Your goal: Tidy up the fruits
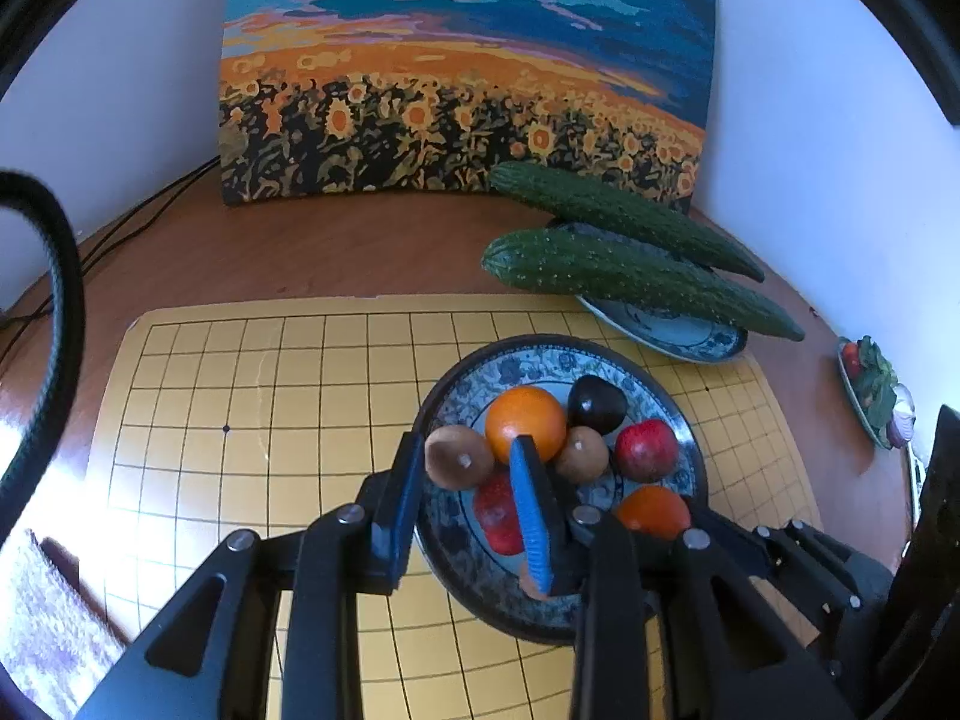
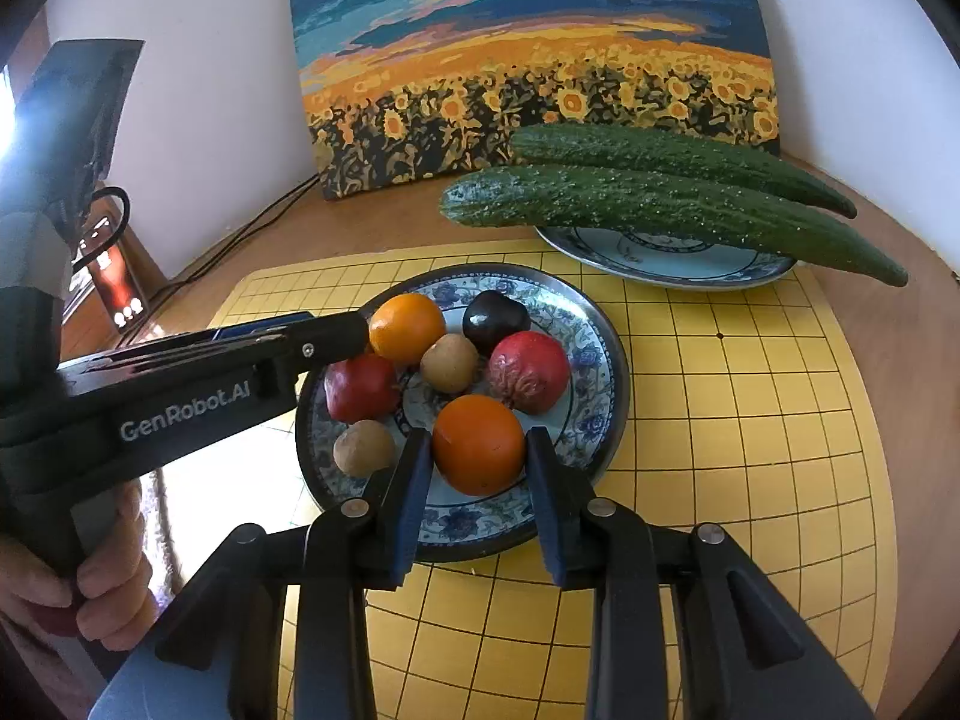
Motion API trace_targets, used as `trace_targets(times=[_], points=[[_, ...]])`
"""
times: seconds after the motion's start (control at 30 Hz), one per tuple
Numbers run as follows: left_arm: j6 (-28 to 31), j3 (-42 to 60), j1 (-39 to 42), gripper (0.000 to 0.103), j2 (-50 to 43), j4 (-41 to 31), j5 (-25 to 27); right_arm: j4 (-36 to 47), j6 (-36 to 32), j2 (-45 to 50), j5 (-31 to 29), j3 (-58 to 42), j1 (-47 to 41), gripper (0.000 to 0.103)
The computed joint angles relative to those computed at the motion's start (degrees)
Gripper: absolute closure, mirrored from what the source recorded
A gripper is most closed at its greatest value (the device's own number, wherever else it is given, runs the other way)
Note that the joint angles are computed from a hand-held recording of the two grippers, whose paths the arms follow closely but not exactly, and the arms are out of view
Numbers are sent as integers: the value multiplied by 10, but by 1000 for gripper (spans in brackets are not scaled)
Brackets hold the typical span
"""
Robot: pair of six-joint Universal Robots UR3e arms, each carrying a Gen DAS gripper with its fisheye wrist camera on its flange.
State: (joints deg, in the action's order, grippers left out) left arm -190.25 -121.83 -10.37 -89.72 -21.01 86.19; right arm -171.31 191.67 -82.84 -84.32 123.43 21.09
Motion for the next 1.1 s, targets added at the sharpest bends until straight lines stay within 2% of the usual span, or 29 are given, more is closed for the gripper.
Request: trace_targets(times=[0.1, 0.37, 0.63, 0.8, 1.1], points=[[1, -10, 2, 68, 18, -7, -5, -9, 3, -10, 3, 10, 0, 62], [2, -35, -7, 63, 76, -33, -3, 9, 5, -50, -5, 25, 11, 59], [-17, -63, -33, 61, 119, -55, 25, 27, 6, -109, -14, 62, 8, 51], [-39, -80, -64, 55, 137, -57, 47, 35, 5, -146, -21, 93, 4, 49], [-98, -94, -133, 47, 117, -43, 131, 39, -5, -174, -29, 137, 2, 44]])
